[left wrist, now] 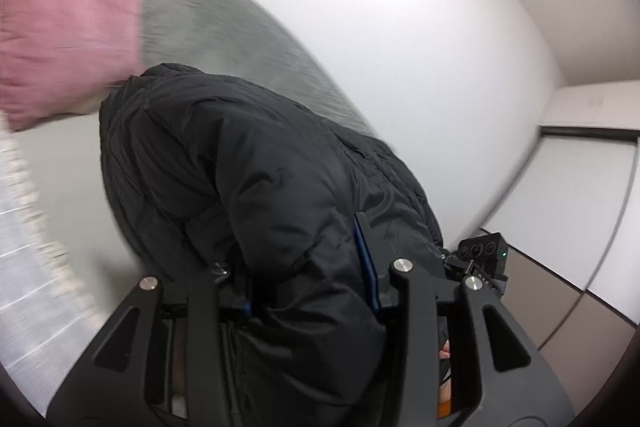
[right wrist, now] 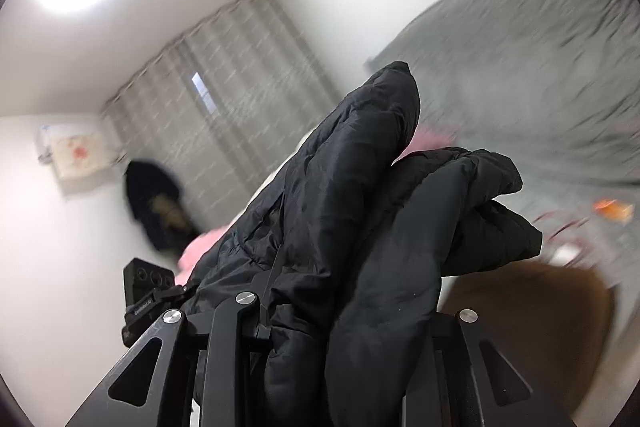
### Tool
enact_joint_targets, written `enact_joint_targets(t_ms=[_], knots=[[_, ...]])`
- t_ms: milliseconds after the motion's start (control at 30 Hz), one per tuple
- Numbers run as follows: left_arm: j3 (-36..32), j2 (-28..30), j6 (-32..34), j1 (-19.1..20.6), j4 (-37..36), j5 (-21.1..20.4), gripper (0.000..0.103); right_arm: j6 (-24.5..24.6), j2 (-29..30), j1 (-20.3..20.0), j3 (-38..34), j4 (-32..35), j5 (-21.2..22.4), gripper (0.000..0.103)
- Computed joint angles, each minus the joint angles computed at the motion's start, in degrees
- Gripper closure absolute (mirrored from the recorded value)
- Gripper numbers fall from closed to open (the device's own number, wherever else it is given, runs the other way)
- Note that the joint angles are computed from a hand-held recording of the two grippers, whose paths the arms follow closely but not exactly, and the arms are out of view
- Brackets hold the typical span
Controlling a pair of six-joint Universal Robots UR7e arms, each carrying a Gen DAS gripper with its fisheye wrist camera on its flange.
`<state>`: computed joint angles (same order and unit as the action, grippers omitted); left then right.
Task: Fold large clothes
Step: 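Carry the bundle onto the stack of folded clothes and release both grippers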
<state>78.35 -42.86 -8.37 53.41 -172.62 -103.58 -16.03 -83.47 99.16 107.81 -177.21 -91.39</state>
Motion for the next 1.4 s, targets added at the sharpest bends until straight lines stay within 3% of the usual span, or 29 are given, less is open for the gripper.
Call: enact_joint_targets(t_ms=[100,200,300,400,433,467,567,633,700,733,800,867,1033,1133,1300,1400], knots=[[-5.76,6.86,0.36,-0.02,-2.31,-6.91,0.061,-2.24,-5.34,-3.38,2.83,-2.34,3.01,0.076],[-7.19,10.13,0.0,0.72,-0.55,-7.71,0.061,-2.9,-9.96,-8.42,7.32,-4.09,7.35,0.076],[-10.23,13.75,-2.75,1.79,7.03,-2.97,0.061,0.12,-10.82,-13.51,7.48,0.82,6.56,0.076],[-11.95,16.07,-5.25,3.21,14.19,4.14,0.056,4.86,-7.88,-16.89,6.88,7.89,-1.98,0.072],[-12.07,16.59,-6.17,3.81,14.2,3.91,0.056,6.62,-6.76,-18.73,7.32,9.21,-3.23,0.067],[-11.97,16.93,-7.49,4.42,13.36,2.98,0.055,8.35,-6.22,-20.7,8.25,9.31,-2.07,0.066],[-11.28,15.97,-7.29,3.86,13.84,3.69,0.055,10.12,-7.1,-26.41,11.22,6.55,9.09,0.063],[-12.69,15.68,-4.45,2.37,15.49,6.88,0.055,10.44,-8.13,-26.94,12.9,4.54,10.27,0.061],[-8.8,13.54,-2.96,0.88,14.76,9.68,0.049,11.8,-7.0,-24.27,13.49,1.13,6.3,0.053],[-7.88,12.67,-1.77,-0.06,15.53,13.04,0.046,11.57,-7.69,-23.81,13.84,0.9,4.24,0.047],[-7.43,12.36,1.2,-0.98,17.31,18.49,0.022,10.95,-9.24,-20.32,14.39,0.15,-4.03,0.035],[-5.09,10.84,2.44,-2.29,18.08,24.79,0.014,8.76,-9.23,-17.4,15.45,-3.02,-11.45,0.024],[1.8,6.02,2.66,-4.73,16.42,36.07,0.012,5.05,-7.42,-6.63,16.62,-9.62,-32.38,0.018],[5.51,3.25,1.8,-6.64,16.23,42.96,0.01,2.55,-6.88,-1.26,18.89,-13.34,-41.1,0.017],[12.7,-1.16,-1.5,-10.21,23.3,54.11,0.004,5.38,-3.21,6.33,22.48,-17.08,-49.23,0.011],[16.35,-3.22,-4.88,-11.12,26.54,55.8,0.004,7.24,1.17,9.18,23.44,-17.76,-53.28,0.011]])
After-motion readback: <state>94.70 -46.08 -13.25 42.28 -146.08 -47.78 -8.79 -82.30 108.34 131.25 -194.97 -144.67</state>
